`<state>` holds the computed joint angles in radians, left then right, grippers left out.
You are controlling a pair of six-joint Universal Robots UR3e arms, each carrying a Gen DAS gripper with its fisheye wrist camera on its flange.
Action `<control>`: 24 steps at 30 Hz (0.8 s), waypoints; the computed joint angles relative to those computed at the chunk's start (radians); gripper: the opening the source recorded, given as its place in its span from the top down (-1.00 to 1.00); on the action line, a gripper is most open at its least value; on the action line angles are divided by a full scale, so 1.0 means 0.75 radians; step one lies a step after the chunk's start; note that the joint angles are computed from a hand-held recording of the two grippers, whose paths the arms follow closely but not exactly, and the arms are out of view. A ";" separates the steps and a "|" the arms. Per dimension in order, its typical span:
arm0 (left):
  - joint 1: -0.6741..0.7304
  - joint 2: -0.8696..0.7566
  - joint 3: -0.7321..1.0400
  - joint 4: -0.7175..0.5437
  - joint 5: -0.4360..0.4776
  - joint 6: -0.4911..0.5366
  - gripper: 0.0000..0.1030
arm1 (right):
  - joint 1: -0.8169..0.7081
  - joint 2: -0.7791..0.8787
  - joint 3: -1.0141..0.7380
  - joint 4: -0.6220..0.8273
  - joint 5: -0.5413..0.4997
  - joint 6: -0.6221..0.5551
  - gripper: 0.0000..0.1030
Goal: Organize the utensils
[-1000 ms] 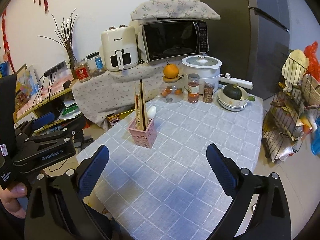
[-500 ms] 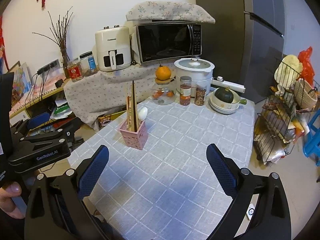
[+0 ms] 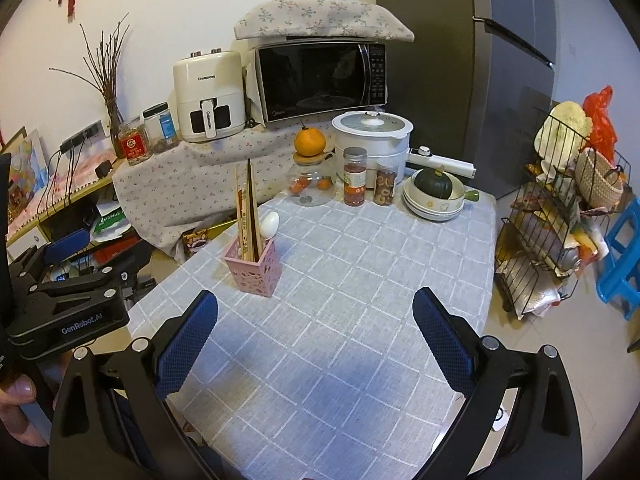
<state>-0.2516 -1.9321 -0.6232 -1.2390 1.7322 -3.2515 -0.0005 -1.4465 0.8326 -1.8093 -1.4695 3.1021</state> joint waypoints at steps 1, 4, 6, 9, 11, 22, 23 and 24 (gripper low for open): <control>-0.001 -0.002 0.002 -0.002 0.000 0.002 -0.86 | 0.001 0.001 -0.001 0.000 -0.002 -0.001 -0.85; -0.001 -0.008 0.016 -0.014 -0.006 0.003 -0.86 | 0.002 -0.002 0.004 -0.003 -0.005 -0.003 -0.85; 0.001 -0.003 0.011 -0.011 -0.010 0.006 -0.86 | 0.001 -0.002 0.004 -0.002 -0.002 -0.004 -0.85; 0.006 -0.006 0.014 -0.011 -0.018 0.004 -0.86 | 0.003 0.001 0.001 -0.001 -0.008 0.000 -0.85; 0.006 -0.010 0.021 -0.019 -0.021 0.003 -0.86 | 0.001 0.004 -0.005 0.006 -0.008 0.003 -0.85; 0.001 -0.021 0.039 -0.036 -0.034 0.022 -0.86 | 0.002 0.011 -0.013 0.017 -0.014 0.002 -0.85; 0.001 -0.020 0.036 -0.036 -0.035 0.024 -0.86 | 0.002 0.011 -0.013 0.017 -0.014 0.002 -0.85; 0.001 -0.019 0.034 -0.037 -0.034 0.025 -0.86 | 0.002 0.012 -0.014 0.020 -0.015 0.004 -0.85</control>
